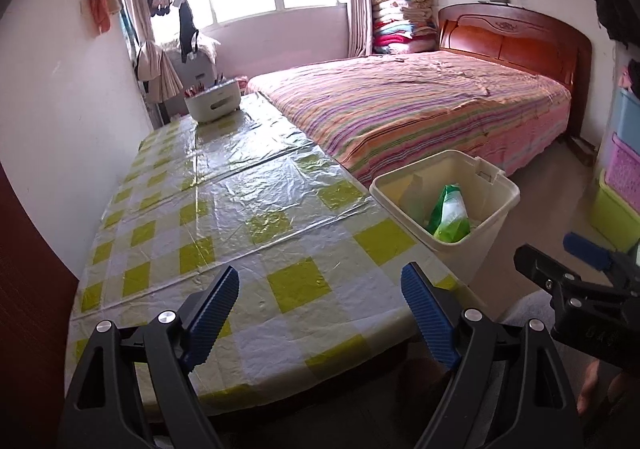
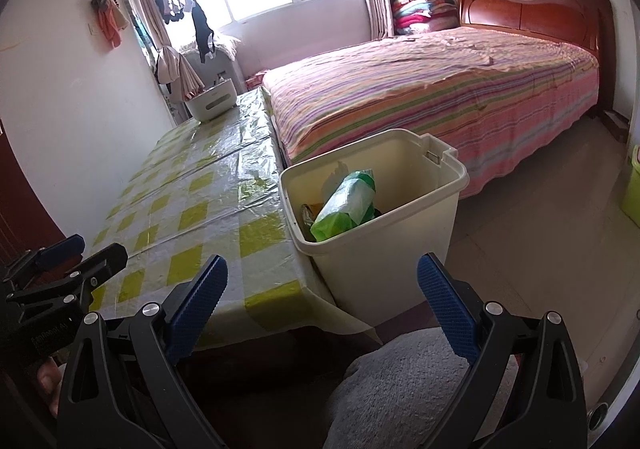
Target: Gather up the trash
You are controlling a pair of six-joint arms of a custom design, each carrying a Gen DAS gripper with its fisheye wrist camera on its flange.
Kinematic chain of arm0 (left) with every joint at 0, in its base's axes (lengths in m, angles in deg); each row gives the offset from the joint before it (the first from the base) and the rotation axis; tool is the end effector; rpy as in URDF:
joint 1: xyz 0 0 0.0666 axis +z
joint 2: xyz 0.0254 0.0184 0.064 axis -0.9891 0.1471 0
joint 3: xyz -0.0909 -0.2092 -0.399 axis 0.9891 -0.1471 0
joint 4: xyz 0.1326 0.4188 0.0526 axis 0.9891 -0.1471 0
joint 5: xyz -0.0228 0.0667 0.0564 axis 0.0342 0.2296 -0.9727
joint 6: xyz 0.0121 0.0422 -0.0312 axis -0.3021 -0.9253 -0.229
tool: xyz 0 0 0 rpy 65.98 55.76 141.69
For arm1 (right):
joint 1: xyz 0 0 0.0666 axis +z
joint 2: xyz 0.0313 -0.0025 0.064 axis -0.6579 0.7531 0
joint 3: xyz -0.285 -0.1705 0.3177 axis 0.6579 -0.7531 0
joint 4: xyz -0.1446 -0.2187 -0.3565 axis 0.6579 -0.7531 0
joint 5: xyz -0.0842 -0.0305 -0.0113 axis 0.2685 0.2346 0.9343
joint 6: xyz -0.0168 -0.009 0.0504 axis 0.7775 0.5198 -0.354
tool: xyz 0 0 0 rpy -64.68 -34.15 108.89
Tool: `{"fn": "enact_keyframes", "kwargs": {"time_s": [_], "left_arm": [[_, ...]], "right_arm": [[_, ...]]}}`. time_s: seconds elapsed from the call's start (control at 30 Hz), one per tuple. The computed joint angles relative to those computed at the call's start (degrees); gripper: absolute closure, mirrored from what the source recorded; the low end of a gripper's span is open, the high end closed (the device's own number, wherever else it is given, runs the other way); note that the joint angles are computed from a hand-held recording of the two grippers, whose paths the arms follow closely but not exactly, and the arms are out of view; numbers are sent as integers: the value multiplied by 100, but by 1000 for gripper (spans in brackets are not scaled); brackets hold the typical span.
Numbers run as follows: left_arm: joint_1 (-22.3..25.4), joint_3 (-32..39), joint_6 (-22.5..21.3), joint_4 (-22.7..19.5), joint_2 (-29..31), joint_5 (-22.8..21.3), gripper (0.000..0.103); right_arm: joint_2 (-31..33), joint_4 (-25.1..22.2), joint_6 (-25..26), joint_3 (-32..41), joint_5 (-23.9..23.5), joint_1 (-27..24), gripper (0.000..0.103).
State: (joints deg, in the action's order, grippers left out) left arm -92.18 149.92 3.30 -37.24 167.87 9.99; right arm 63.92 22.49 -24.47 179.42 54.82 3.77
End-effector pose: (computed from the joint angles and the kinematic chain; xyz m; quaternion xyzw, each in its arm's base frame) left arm 0.6488 -0.1343 0.4116 0.3505 0.8315 -0.0970 0.4200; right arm 0.4713 0.4318 0.4020 0.3222 0.8333 -0.0125 0.4490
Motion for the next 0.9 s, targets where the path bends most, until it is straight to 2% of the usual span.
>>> {"fn": "enact_keyframes", "kwargs": {"time_s": [0.27, 0.9], "left_arm": [[-57, 126, -16, -242, 124, -1, 22], [-41, 233, -19, -379, 221, 42, 22]], "right_arm": [[8, 44, -121, -79, -110, -58, 9], [126, -46, -135, 81, -208, -58, 9]]}}
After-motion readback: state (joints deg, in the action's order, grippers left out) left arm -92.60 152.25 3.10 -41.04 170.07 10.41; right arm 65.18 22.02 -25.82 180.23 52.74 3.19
